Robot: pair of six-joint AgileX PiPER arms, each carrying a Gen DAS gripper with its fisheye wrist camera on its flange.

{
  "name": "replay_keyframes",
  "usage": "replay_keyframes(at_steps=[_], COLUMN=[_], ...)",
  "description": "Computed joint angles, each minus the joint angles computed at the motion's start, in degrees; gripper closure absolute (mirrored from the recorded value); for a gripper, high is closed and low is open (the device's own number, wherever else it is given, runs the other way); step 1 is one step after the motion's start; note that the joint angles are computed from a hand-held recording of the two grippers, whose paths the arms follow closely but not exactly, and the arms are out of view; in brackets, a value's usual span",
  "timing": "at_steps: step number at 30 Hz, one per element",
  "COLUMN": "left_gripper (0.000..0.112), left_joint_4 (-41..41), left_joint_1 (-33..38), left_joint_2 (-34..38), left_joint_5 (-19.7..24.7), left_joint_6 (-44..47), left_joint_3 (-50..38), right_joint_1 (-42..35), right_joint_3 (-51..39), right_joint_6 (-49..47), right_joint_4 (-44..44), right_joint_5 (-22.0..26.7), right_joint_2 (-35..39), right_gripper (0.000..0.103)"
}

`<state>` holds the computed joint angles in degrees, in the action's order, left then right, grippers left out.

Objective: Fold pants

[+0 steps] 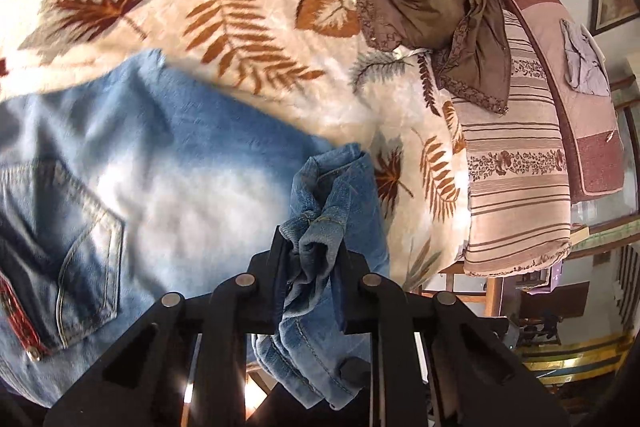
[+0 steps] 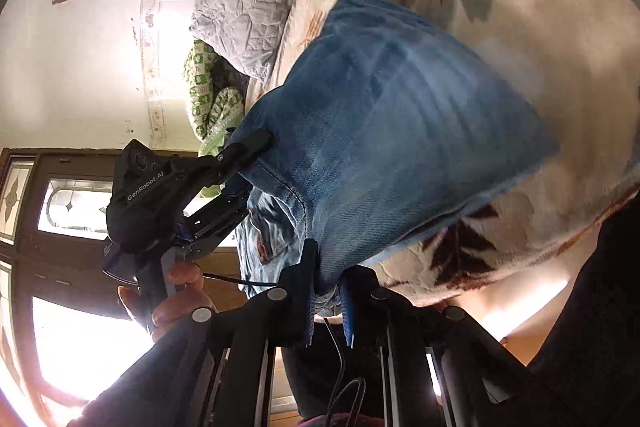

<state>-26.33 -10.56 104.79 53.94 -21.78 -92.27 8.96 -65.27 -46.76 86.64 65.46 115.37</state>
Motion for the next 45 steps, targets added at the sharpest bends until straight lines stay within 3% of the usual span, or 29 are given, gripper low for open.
replay_keyframes(at_steps=[3, 6, 8, 10, 12, 15, 18, 21, 23, 26, 28, 29, 30, 33, 35, 37, 39, 43, 45], left_gripper=[0.096, 0.096, 0.094, 0.091, 0.090, 0.087, 0.077, 0.069, 0.069, 0.071, 0.072, 0.072, 0.072, 0.072, 0.072, 0.071, 0.068, 0.057, 0.052], left_joint_4=[3.69, 4.56, 4.59, 2.67, -2.07, -2.03, -4.78, -3.03, -1.17, 2.28, 2.00, 1.83, 1.28, 1.90, 2.42, -0.28, -3.74, -8.86, -9.70], left_joint_1=[-0.49, 1.11, 2.43, 4.36, 6.93, 8.46, 8.76, 5.53, 2.79, 0.59, 0.32, 0.43, 0.76, 1.56, 2.76, 6.40, 11.86, 27.65, 36.42], left_joint_2=[4.17, 8.21, 9.90, 9.02, 6.75, 1.30, -3.64, -2.63, 0.54, 6.72, 7.35, 7.25, 7.01, 2.87, -2.40, -8.86, -14.84, -23.26, -25.41], left_joint_5=[2.82, 5.81, 6.68, 4.78, 3.25, 2.51, 0.19, -1.34, -1.37, 0.05, -2.88, -3.03, -2.48, -1.69, -2.71, -4.21, -4.09, 1.44, 4.21], left_joint_6=[-1.32, -2.17, -2.43, -0.69, 3.56, 5.09, 7.55, 6.49, 4.99, 2.37, 2.22, 1.81, 1.57, 1.20, 1.94, 4.58, 7.81, 16.87, 20.82], left_joint_3=[-8.99, -11.65, -9.06, -3.17, 1.92, 5.89, 8.88, 6.40, 3.68, -0.27, 0.99, 0.96, 0.82, 3.69, 7.98, 13.92, 19.06, 25.05, 26.78], right_joint_1=[0.08, 2.57, 4.52, 6.68, 6.20, 4.47, 0.18, -3.25, -2.19, 0.87, 3.36, 3.09, 2.81, 2.14, 2.99, 4.87, 8.44, 18.41, 24.48], right_joint_3=[-1.84, -5.38, -8.39, -11.83, -10.59, -10.56, -7.54, -5.72, -8.24, -15.34, -19.64, -18.99, -17.19, -15.85, -14.84, -13.65, -14.66, -19.83, -24.22], right_joint_6=[-1.03, 0.30, 2.91, 8.41, 8.20, 9.25, 4.43, -2.27, -0.52, 6.36, 12.93, 13.11, 11.63, 11.06, 11.50, 11.29, 12.12, 15.07, 17.14], right_joint_4=[2.59, 2.08, -1.15, -6.20, -5.66, -11.40, -11.15, -7.53, -10.31, -17.54, -24.65, -25.14, -23.34, -22.53, -24.45, -25.89, -28.29, -35.28, -39.82], right_joint_5=[-0.56, -2.03, -3.54, -3.90, -2.68, 0.31, 4.34, -2.77, -10.43, -15.03, -17.08, -17.93, -19.70, -18.95, -19.74, -21.28, -22.66, -23.07, -22.85], right_joint_2=[-2.32, -0.50, 3.20, 7.61, 8.88, 5.32, -1.47, -8.04, -8.31, -1.71, 3.81, 5.32, 4.84, 3.55, 1.02, -2.18, -3.99, -5.17, -4.35], right_gripper=[0.093, 0.093, 0.093, 0.088, 0.077, 0.069, 0.065, 0.051, 0.051, 0.068, 0.073, 0.088, 0.091, 0.090, 0.072, 0.063, 0.062, 0.045, 0.044])
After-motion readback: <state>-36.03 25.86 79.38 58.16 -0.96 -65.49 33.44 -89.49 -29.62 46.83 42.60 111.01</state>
